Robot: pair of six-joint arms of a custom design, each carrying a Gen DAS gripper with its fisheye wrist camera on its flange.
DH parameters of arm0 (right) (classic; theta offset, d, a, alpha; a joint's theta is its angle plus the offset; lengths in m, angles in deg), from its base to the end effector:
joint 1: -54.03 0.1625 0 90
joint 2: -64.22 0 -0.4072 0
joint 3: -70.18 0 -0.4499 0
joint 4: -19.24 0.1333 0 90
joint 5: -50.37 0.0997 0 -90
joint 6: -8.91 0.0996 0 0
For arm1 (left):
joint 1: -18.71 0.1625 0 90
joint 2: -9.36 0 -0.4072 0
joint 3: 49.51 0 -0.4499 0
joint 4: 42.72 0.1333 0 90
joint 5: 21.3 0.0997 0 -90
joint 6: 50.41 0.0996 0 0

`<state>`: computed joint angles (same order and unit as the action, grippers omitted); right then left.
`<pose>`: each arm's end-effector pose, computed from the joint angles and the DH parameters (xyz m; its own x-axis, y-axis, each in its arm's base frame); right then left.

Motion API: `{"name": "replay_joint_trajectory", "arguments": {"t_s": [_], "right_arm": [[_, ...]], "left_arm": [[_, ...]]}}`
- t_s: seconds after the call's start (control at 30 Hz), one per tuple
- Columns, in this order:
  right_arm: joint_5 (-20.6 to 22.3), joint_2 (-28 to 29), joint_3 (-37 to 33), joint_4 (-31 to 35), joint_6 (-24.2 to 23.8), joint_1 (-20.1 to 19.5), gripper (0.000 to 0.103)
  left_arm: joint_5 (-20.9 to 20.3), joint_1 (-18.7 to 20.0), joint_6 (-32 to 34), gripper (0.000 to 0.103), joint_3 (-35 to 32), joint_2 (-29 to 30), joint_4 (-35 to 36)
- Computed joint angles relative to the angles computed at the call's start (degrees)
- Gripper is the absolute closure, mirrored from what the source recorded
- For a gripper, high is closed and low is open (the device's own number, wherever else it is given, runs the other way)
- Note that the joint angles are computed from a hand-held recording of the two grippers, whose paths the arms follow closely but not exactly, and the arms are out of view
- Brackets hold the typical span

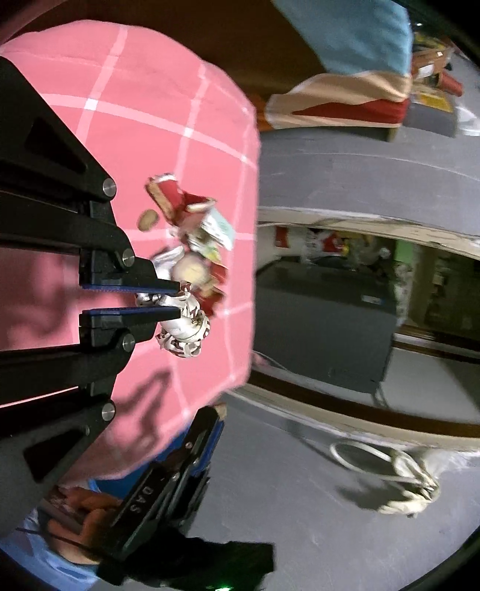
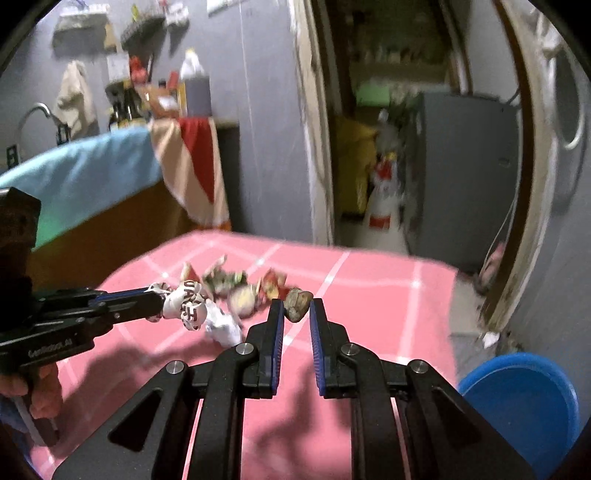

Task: Collect trash
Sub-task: 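Grasp the white crumpled paper with the left tool while the right tool grasps the nut shell, then carry both items over the blue basin and open both tools to drop them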

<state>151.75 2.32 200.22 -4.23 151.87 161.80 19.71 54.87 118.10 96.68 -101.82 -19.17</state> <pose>0.2177 -0.3069 -0.0354 -0.6501 -0.5354 0.5391 -0.7594 0.4347 -0.4841 -0.0146 -0.2688 0.1763 -0.8280 0.1913 -0.5270 0.5346 0.5526 -0.6394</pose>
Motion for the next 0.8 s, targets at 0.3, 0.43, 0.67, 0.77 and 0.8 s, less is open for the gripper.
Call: {"name": "replay_joint_trajectory", "arguments": {"t_s": [0.3, 0.43, 0.67, 0.77, 0.8], "right_arm": [[-4.4, -16.0, 14.4, -16.1, -2.8, -0.3, 0.091], [-3.7, -22.6, 19.6, -21.9, -3.9, -0.5, 0.091], [-4.3, -36.9, 28.2, -26.4, -5.4, -5.9, 0.090], [-5.0, -42.3, 30.5, -25.0, -5.0, -9.0, 0.090], [-5.3, -44.2, 31.0, -23.7, -4.4, -10.3, 0.090]], "left_arm": [[-7.7, -18.1, -7.4, 0.099, 4.0, -3.8, -0.8], [-6.8, -21.0, -5.8, 0.099, 3.1, 0.3, -5.7], [-0.2, -18.5, 1.7, 0.099, 0.0, 8.6, -18.3], [2.6, -17.5, 2.5, 0.099, -1.6, 13.9, -22.3], [3.4, -17.1, 2.6, 0.099, -2.4, 16.0, -23.3]]}}
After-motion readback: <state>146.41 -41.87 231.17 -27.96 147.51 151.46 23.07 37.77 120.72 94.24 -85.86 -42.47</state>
